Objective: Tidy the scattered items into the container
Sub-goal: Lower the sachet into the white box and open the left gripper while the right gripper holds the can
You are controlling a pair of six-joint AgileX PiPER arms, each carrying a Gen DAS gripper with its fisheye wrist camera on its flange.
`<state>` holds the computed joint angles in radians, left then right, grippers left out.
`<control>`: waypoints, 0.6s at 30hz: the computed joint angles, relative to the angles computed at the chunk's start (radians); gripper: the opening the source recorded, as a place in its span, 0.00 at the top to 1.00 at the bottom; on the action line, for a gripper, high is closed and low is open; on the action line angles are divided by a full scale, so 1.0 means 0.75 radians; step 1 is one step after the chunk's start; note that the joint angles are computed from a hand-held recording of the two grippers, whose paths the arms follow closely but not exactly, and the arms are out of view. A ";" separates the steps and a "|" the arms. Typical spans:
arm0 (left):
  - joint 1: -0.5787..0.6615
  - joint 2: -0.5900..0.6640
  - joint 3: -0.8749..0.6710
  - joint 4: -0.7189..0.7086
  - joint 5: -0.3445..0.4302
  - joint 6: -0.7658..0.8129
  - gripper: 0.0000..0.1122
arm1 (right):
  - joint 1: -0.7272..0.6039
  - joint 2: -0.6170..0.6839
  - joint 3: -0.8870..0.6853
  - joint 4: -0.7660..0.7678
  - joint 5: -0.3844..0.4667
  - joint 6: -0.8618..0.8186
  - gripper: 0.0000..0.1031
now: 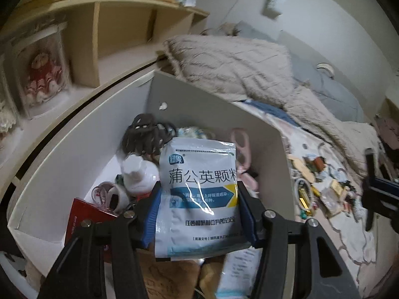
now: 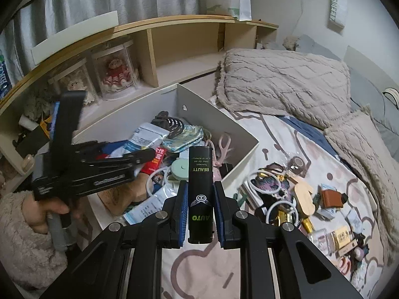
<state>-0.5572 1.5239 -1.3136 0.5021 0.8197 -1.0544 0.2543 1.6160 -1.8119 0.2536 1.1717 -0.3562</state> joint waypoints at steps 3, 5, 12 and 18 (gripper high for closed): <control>0.014 0.033 -0.014 -0.026 0.010 0.011 0.51 | 0.012 0.030 -0.024 0.008 0.002 0.011 0.81; 0.029 0.041 -0.028 -0.058 0.013 0.035 0.51 | 0.024 0.051 -0.041 0.006 0.003 0.021 0.81; 0.103 0.084 -0.089 -0.274 0.051 0.239 0.47 | 0.060 0.115 -0.111 0.002 0.007 0.062 0.81; 0.127 0.042 -0.039 -0.327 -0.013 0.252 0.31 | 0.100 0.163 -0.155 -0.017 0.010 0.085 0.81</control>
